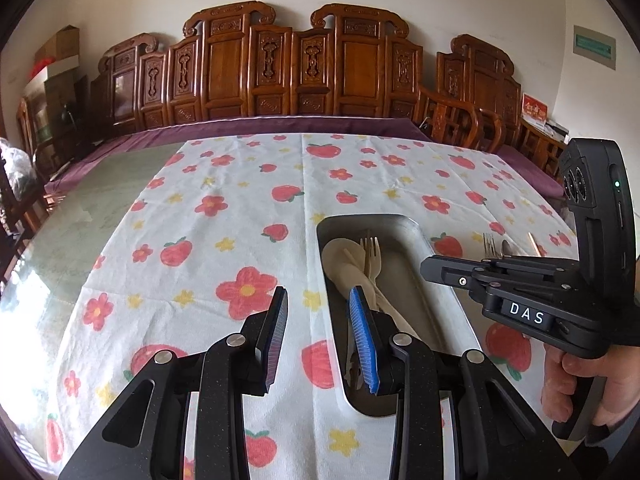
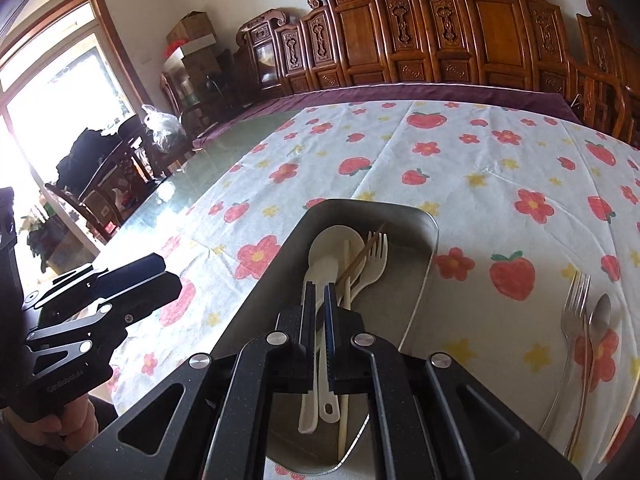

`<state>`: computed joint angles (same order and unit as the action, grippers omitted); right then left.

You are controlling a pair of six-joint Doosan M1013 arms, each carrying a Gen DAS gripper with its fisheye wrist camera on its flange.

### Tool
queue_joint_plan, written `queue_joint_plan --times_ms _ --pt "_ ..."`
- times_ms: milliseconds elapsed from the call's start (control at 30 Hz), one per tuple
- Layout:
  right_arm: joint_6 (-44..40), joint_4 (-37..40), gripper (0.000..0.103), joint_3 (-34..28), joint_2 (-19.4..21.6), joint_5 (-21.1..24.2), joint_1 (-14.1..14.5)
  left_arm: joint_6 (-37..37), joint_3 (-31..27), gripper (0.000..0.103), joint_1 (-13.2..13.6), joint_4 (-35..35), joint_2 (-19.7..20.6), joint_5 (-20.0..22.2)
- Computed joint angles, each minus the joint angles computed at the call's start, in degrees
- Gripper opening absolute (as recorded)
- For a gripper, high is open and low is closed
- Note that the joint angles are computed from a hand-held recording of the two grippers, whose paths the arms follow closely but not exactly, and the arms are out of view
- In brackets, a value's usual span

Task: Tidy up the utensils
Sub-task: 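Lower the white plastic knife into the metal tray and open the right tool, then reach the right tool to the pile and grasp a brown wooden chopstick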

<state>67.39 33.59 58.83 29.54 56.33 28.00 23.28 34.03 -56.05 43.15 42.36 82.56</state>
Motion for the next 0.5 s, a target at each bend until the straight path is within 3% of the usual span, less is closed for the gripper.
queue_joint_plan --times_ms 200,333,500 --pt "-2.5 -1.3 0.006 6.2 -4.4 -3.1 -2.7 1.8 -3.8 0.049 -0.4 -0.8 2.0 -0.2" --pt "-2.0 -5.7 0.006 11.0 -7.6 -6.3 -5.1 4.1 -8.1 0.068 -0.8 -0.9 4.3 0.0" --pt "0.5 -12.6 0.009 14.0 -9.3 -9.0 -7.7 7.0 -14.0 0.08 -1.1 -2.3 7.6 0.8"
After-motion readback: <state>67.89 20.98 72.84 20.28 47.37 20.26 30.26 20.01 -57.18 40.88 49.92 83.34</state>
